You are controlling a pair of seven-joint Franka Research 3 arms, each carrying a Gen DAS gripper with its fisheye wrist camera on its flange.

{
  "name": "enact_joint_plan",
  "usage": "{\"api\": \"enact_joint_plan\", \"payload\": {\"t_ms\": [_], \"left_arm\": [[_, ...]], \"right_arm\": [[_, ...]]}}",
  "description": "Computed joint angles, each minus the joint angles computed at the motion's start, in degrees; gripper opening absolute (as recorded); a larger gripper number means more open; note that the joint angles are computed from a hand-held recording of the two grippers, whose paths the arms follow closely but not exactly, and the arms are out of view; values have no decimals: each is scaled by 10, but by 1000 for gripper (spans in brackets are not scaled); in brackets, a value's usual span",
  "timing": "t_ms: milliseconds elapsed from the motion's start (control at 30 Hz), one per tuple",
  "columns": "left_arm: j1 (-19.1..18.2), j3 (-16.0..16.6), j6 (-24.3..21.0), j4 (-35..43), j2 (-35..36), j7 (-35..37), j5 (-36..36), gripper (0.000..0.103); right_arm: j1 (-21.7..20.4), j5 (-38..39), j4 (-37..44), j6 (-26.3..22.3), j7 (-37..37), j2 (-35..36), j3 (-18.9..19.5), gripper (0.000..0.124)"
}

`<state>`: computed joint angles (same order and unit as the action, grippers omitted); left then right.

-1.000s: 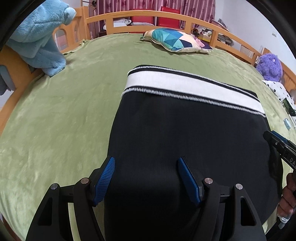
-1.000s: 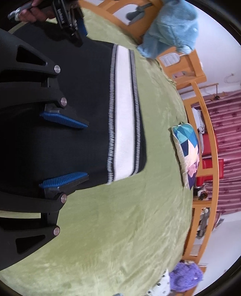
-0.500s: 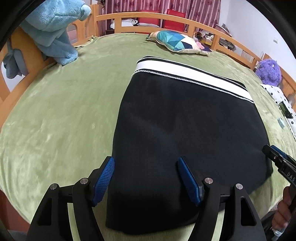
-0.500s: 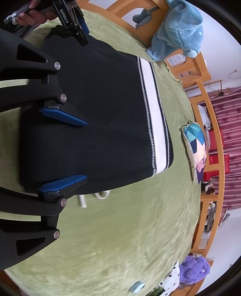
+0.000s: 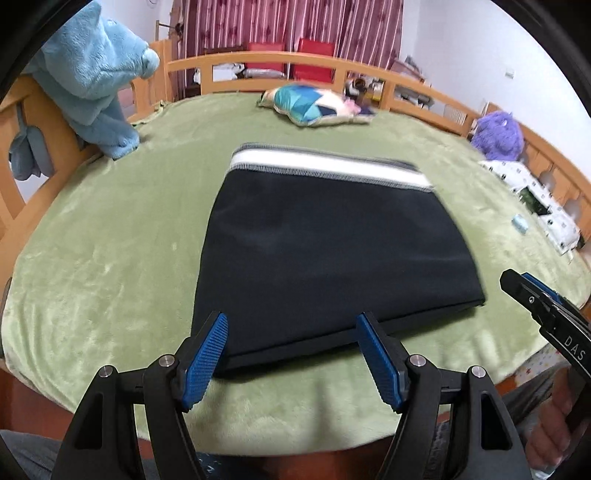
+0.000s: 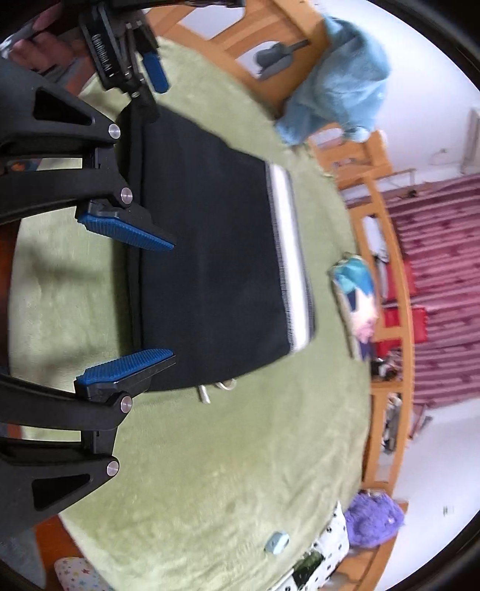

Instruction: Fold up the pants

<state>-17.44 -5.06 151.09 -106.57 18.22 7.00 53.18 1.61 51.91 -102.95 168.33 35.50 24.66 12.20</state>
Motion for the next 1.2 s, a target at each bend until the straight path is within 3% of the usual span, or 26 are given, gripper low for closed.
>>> {"api": "enact_joint_plan", "payload": {"t_ms": [133, 233, 467, 633, 1200], "left_arm": [[-3, -2, 2, -24, -39, -32, 15, 74], [-3, -9, -9, -39, -60, -55, 36, 79], [-9, -36, -81, -27, -67, -33, 43, 80], [-8, -41, -81, -32, -76, -44, 49, 84], [-5, -52, -107, -55, -98, -110, 83, 84]], "right_arm": [[1, 14, -26, 9, -10, -41, 0, 69], [12, 7, -44, 28, 5, -67, -16, 71], [21, -27, -58, 1, 64, -91, -48, 80], [22, -20, -68, 16, 55, -102, -47, 86], [37, -32, -92, 40, 34, -120, -39, 86]]}}
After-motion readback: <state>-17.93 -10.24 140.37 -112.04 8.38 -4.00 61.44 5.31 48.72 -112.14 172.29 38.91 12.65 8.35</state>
